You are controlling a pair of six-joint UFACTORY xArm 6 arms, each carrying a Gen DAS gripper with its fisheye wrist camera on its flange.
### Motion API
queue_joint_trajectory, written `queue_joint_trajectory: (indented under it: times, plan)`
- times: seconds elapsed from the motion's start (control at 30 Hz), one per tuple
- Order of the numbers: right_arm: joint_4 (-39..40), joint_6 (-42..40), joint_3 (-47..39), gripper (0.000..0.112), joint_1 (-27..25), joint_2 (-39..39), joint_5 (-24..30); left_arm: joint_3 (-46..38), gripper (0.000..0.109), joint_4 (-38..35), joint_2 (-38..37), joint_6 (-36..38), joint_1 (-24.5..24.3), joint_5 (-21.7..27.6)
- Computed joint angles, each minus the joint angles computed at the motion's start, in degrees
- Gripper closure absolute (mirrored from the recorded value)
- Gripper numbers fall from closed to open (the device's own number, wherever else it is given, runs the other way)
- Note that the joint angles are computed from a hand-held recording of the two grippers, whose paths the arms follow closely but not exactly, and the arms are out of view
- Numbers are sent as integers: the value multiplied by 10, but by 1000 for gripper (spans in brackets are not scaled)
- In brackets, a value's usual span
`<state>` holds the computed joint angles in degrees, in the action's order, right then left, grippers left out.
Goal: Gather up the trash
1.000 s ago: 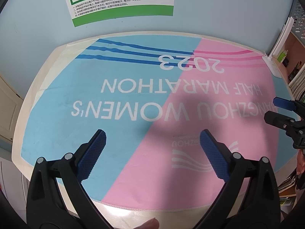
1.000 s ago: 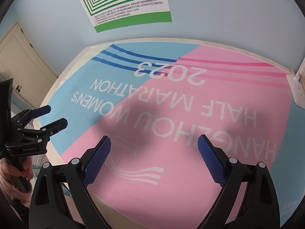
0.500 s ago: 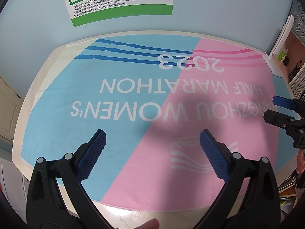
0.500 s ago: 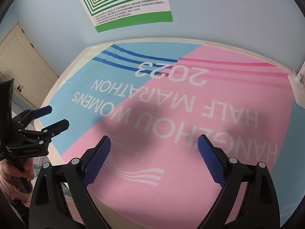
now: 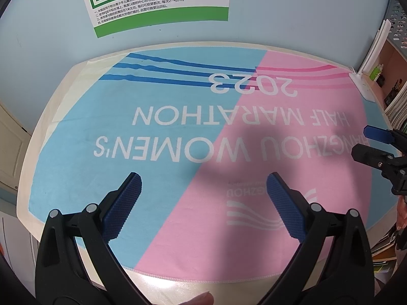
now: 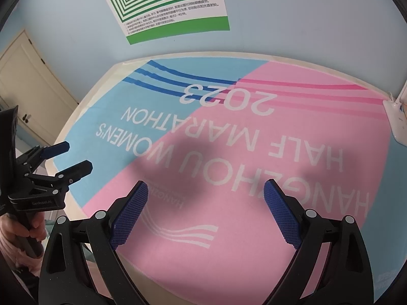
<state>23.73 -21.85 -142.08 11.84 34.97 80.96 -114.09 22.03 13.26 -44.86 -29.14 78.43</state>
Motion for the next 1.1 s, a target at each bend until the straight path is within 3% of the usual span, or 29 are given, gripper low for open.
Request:
queue_joint_trajectory:
  times: [1.1]
  plan:
    - [1, 16, -65, 21, -4, 35, 31, -13, 12, -18, 12, 15, -1, 0]
